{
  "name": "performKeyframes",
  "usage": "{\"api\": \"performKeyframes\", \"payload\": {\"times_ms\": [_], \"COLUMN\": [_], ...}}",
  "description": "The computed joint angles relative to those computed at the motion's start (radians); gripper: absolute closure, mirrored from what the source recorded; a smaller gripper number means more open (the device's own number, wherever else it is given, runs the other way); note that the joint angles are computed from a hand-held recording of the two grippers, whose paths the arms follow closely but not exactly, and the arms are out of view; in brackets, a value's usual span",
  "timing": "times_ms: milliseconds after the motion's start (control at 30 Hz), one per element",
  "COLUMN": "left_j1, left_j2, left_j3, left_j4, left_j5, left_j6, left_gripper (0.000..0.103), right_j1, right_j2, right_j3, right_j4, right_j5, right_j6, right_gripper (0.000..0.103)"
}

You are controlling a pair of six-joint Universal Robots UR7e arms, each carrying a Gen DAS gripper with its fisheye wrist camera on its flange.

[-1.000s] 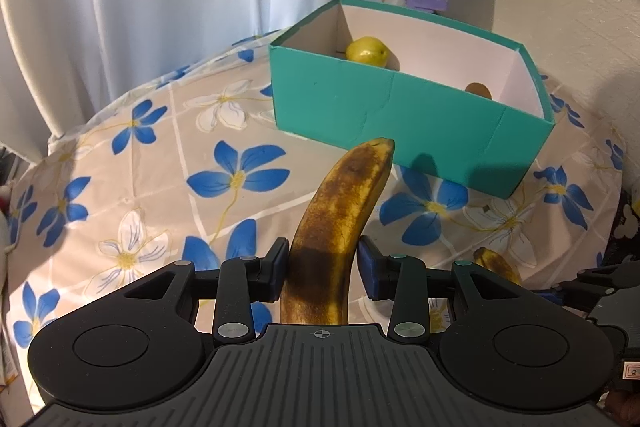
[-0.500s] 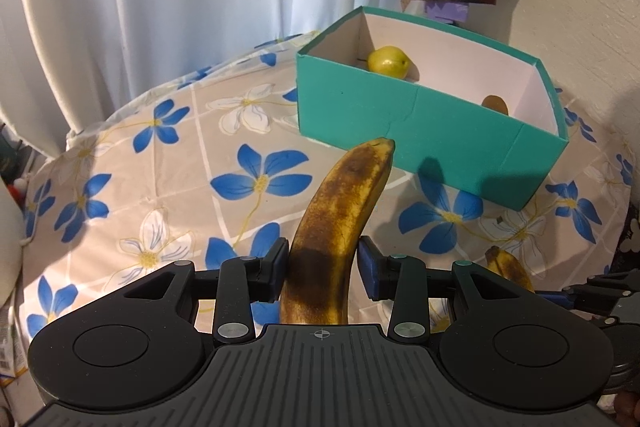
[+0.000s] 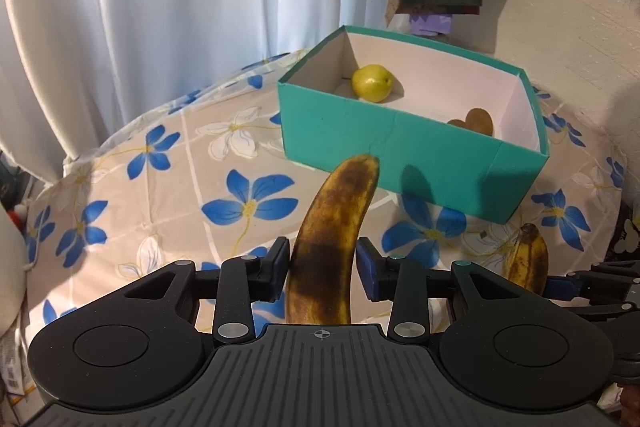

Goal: Organize fruits

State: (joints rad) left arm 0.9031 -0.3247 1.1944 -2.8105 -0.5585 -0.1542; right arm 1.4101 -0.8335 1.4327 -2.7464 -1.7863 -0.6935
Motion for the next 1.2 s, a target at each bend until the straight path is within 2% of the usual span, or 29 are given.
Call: {"api": "performKeyframes", "payload": {"times_ms": [67,167,300,367,467,700,733,767,833,900,1000,1200], "left_j1": [-0.008,0.001,0.019,0.034,0.059,0.090,0.091,0.092,0.089,0.085,0.081,0.083], "left_j2": [0.016,0.032,0.020,0.002,-0.023,0.013,0.018,0.023,0.035,0.048,0.077,0.100], "left_j3": [-0.016,-0.058,-0.055,-0.035,-0.023,-0.090,-0.099,-0.107,-0.122,-0.138,-0.179,-0.213], "left_j4": [-0.060,0.005,0.094,0.099,0.186,0.365,0.387,0.405,0.442,0.470,0.536,0.570], "left_j5": [0.015,0.018,0.067,0.044,0.008,0.004,0.008,0.016,0.048,0.083,0.150,0.195], "left_j6": [0.065,0.038,-0.065,-0.081,-0.189,-0.312,-0.330,-0.344,-0.369,-0.381,-0.421,-0.452], "left_gripper": [0.069,0.068,0.068,0.063,0.064,0.062,0.060,0.052,0.045,0.042,0.026,0.016], "right_j1": [-0.002,-0.006,-0.013,-0.014,-0.017,-0.017,-0.017,-0.017,-0.018,-0.019,-0.021,-0.021], "right_j2": [-0.004,0.000,0.003,0.004,0.003,0.009,0.008,0.008,0.007,0.007,0.005,0.006], "right_j3": [0.001,-0.010,-0.018,-0.019,-0.019,-0.031,-0.031,-0.033,-0.035,-0.038,-0.038,-0.045], "right_j4": [-0.008,-0.003,0.013,0.007,0.008,0.022,0.021,0.021,0.021,0.023,0.020,0.030], "right_j5": [0.016,0.023,0.031,0.034,0.050,0.063,0.066,0.068,0.069,0.069,0.072,0.077], "right_j6": [-0.003,0.001,0.001,-0.002,0.002,-0.006,-0.005,-0.005,-0.004,-0.001,0.002,0.007], "right_gripper": [0.069,0.069,0.070,0.069,0.069,0.070,0.069,0.070,0.070,0.069,0.070,0.069]}}
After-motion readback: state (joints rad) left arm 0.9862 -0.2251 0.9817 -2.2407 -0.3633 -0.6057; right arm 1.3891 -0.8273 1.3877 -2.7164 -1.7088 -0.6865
